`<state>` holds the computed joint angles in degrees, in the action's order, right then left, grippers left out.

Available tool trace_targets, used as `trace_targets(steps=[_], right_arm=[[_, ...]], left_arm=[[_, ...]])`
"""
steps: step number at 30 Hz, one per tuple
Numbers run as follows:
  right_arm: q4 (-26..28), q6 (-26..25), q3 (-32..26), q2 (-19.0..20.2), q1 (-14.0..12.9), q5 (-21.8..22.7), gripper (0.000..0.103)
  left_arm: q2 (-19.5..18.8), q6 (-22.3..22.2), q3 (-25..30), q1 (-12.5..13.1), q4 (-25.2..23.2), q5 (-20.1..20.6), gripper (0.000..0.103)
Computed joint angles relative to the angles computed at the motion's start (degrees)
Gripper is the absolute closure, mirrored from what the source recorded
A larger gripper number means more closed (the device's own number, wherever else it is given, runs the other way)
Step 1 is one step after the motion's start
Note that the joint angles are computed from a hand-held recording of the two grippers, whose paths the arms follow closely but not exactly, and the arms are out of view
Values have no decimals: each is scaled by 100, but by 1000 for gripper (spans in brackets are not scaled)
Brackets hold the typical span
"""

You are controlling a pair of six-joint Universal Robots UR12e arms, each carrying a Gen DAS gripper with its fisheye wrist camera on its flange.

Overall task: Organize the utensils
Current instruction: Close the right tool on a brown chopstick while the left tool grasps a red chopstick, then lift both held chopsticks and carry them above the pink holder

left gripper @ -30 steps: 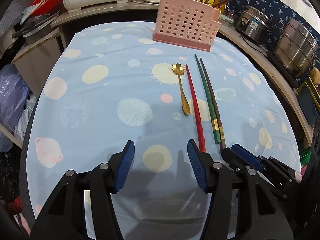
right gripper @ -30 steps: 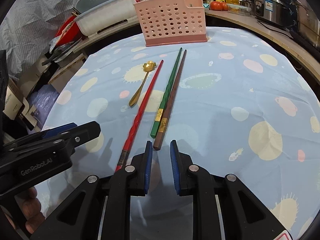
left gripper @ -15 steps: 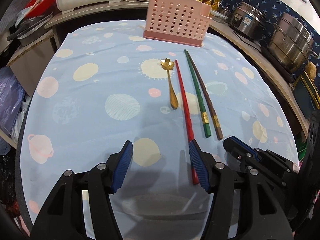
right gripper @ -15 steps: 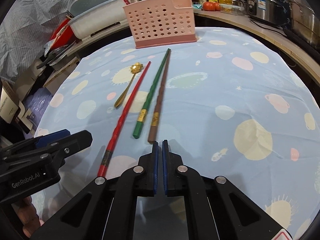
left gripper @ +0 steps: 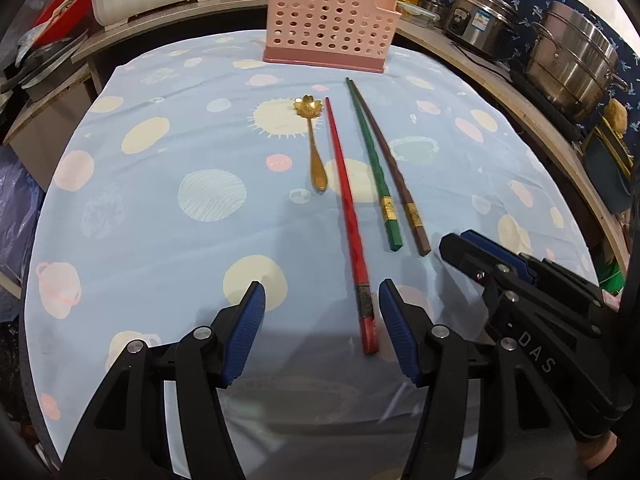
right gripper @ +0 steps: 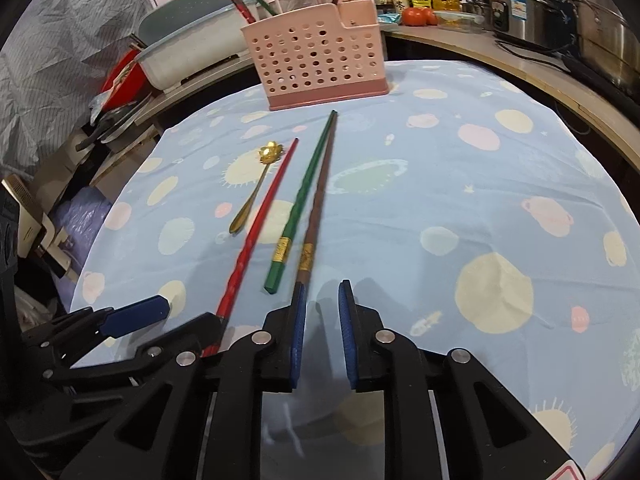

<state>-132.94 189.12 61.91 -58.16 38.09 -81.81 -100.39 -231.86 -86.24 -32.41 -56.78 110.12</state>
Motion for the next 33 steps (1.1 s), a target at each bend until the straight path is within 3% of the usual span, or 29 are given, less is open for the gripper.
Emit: trace_targets(steps=[11,15,22,30,33], right_arm=[[248,-182,-441,301,65,-40,86],[230,-133,-355,262,39,-86,96],[123,7,-119,117,-27,-99,96],[53,152,104,-36,-72,-73,96],[22,174,167,-81,-80,-57,96]], left_arm=[[38,21,-52,-30,-52,57,44],[26,50,-41,-48,-51,66,41],[-67,179,51,-91,-77,167,41],[-146,396,108,-165,-76,404,64],[-131,418,78,-150,9,356,81]])
